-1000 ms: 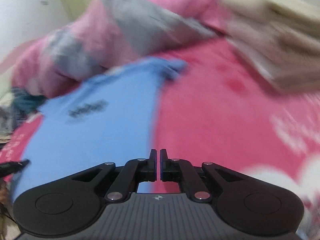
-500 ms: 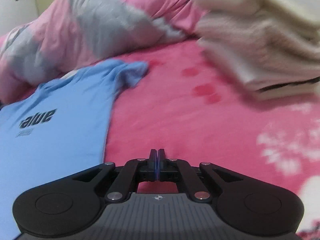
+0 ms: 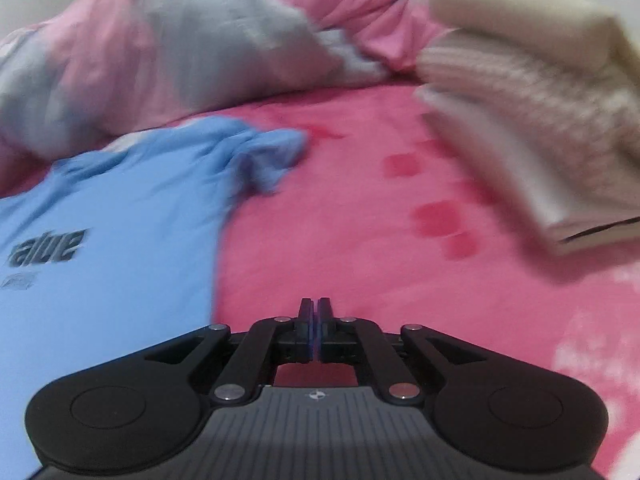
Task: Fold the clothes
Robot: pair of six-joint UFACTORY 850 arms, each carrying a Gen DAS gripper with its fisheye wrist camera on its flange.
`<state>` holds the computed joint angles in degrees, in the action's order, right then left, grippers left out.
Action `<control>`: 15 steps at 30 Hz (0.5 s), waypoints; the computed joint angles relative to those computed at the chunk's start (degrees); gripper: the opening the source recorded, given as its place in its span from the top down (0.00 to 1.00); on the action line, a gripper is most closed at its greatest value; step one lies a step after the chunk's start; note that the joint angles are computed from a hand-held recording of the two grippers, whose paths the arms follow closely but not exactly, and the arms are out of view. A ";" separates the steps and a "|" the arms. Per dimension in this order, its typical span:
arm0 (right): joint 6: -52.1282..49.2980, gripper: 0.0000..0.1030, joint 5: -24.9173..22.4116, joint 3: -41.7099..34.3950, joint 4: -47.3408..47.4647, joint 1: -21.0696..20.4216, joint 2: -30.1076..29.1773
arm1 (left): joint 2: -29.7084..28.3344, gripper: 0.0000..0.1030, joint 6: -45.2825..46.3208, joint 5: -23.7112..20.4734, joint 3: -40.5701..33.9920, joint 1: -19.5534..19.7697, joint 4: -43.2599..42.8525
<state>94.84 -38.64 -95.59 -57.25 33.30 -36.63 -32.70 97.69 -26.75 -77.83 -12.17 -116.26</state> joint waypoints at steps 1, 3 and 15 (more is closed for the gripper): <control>0.09 0.98 3.23 0.28 -0.53 -0.10 0.55 | -0.05 0.90 0.06 0.02 -0.06 0.02 -0.01; -3.60 0.98 11.44 -1.63 1.64 -0.52 -0.55 | -0.12 0.90 0.53 0.31 -0.17 -0.06 -0.49; 7.95 0.97 10.36 -6.14 6.20 -5.07 -3.87 | 0.11 0.90 0.17 0.34 -0.04 -0.13 -0.48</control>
<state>102.79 -28.28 -101.73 -51.05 28.23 -40.50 -32.59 97.86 -26.41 -77.86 -12.31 -116.74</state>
